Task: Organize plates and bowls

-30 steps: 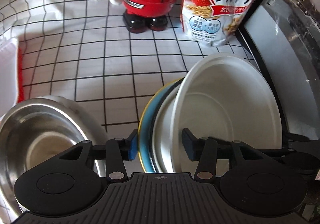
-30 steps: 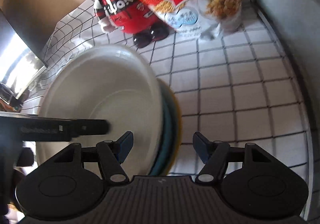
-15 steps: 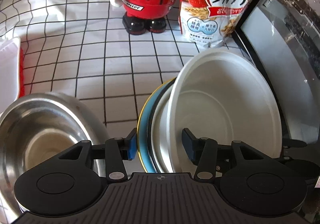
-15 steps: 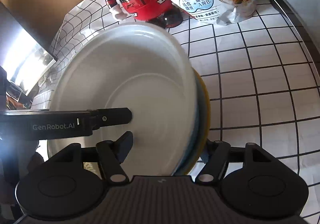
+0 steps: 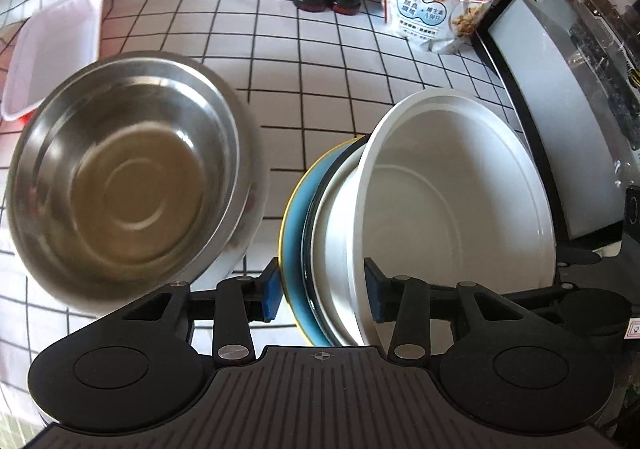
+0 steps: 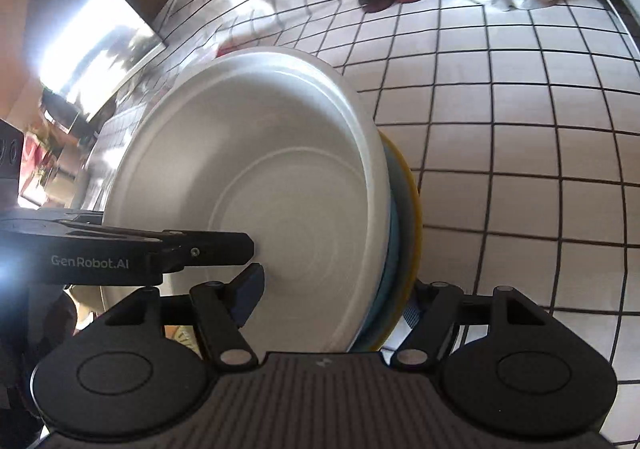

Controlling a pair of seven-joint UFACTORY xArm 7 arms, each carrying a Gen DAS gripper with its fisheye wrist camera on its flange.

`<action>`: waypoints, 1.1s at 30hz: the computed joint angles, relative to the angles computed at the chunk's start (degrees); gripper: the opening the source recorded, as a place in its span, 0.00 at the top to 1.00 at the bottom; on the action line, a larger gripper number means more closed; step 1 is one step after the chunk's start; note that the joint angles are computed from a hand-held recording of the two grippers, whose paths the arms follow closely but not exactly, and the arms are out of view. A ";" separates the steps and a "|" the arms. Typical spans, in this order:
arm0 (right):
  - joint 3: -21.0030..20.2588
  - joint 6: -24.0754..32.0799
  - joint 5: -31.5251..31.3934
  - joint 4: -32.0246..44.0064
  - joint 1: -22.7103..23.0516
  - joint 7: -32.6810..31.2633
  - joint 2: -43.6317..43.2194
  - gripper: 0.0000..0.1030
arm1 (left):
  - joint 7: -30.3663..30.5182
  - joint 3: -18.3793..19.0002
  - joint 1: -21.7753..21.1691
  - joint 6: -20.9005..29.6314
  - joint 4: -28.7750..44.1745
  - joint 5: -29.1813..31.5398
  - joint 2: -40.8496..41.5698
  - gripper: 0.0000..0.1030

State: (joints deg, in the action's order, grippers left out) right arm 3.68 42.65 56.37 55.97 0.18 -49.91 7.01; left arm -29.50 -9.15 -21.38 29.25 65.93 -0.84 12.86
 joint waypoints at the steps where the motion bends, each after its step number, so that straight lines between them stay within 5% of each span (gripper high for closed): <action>1: 0.02 -0.13 0.29 -0.07 -0.03 -0.21 -0.03 0.32 | -0.77 0.28 -0.34 -0.11 -0.20 0.83 -0.13 0.60; 12: -0.16 -9.21 0.45 -0.90 0.40 1.74 -0.49 0.25 | -1.55 0.52 -0.67 1.39 0.95 3.52 0.55 0.60; 33: 0.49 -2.53 2.14 0.91 -1.79 8.08 2.26 0.11 | -1.25 1.04 -2.11 3.64 2.02 10.32 0.63 0.59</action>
State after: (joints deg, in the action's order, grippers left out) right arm 4.17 40.12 58.51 56.88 -1.61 -41.84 9.27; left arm -30.75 -8.10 -23.49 32.89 67.94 9.49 13.49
